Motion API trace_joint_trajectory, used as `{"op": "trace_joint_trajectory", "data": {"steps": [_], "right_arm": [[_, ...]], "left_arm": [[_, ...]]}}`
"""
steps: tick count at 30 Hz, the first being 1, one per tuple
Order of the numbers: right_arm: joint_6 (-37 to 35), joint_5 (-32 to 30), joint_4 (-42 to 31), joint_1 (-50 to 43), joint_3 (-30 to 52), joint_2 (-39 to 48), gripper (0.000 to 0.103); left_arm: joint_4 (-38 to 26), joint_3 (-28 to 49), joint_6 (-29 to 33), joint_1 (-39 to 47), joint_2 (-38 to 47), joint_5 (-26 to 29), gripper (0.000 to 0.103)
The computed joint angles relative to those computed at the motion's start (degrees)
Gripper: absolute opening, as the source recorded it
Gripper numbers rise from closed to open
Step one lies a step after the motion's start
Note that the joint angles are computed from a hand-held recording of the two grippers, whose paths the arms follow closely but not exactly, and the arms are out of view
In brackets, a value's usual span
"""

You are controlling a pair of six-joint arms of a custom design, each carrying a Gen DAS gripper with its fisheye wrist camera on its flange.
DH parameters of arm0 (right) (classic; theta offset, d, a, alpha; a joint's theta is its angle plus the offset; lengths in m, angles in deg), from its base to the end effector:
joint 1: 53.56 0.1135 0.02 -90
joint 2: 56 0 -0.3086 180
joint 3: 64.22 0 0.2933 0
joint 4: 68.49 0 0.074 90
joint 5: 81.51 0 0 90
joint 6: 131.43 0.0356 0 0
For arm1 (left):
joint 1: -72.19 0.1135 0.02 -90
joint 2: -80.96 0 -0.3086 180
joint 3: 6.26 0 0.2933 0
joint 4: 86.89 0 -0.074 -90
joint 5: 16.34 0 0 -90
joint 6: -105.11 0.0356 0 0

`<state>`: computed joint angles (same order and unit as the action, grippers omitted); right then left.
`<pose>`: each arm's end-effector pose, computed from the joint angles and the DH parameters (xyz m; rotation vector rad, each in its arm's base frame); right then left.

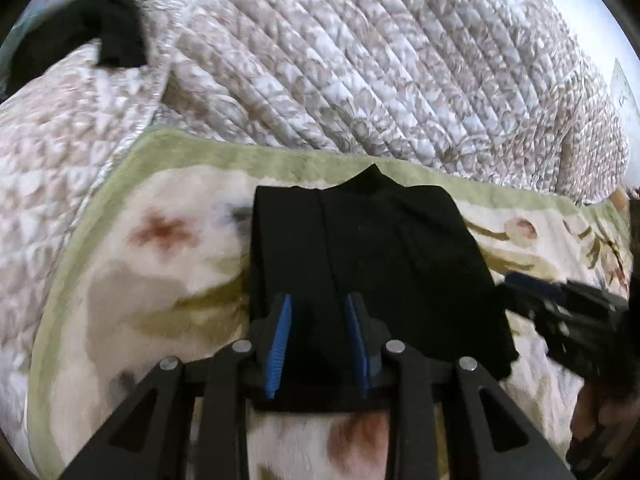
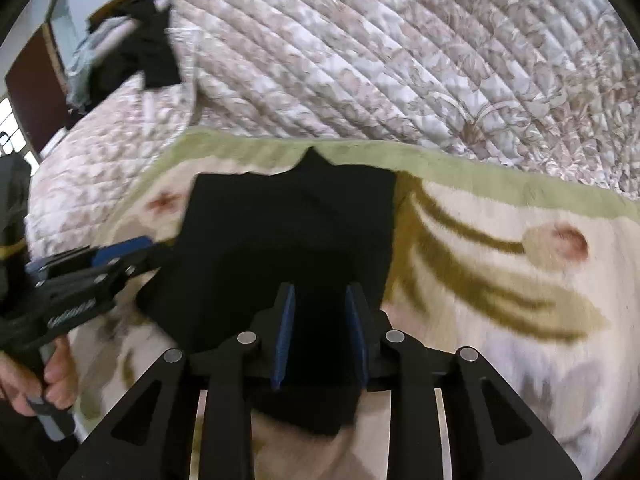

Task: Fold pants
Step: 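Lower the folded pants onto the blanket and open both grippers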

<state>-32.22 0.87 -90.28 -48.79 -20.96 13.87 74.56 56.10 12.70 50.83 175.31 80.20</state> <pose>0.2473 0.0254 0.1902 0.0326 2.4235 0.2722 0.3354 -0.1355 0.1814 0.4568 2.4295 -0.3207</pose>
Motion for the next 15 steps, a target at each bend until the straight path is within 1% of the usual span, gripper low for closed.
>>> {"op": "trace_joint_trajectory", "data": {"steps": [3,5,6,9,11,13,15], "right_arm": [[1.82,3.05,-3.47,4.41,-2.68,-7.60,0.029],[2.97,4.88,-5.76,7.36,-3.99,-12.12,0.038],[3.97,6.11,-6.73,9.04,-4.61,-14.12,0.043],[6.19,9.38,-9.25,13.42,-6.45,-18.86,0.043],[7.45,11.38,-10.02,15.57,-7.68,-20.51,0.043],[8.75,11.01,-9.86,16.39,-9.06,-20.85,0.043],[9.03,11.44,-8.66,17.00,-9.92,-19.00,0.043]], "left_arm": [[1.29,-5.03,-0.57,-0.91,-5.51,-2.19,0.032],[1.90,-8.07,-0.66,-1.23,-9.04,-2.94,0.033],[2.18,-9.74,-1.04,-1.25,-10.82,-3.27,0.035],[2.55,-14.11,-1.57,-0.73,-14.77,-3.07,0.038],[2.45,-15.90,-1.42,-0.80,-15.45,-3.51,0.038],[2.58,-17.08,-0.86,-0.95,-15.15,-3.00,0.038],[3.36,-17.72,0.18,-1.71,-14.25,-4.41,0.038]]}}
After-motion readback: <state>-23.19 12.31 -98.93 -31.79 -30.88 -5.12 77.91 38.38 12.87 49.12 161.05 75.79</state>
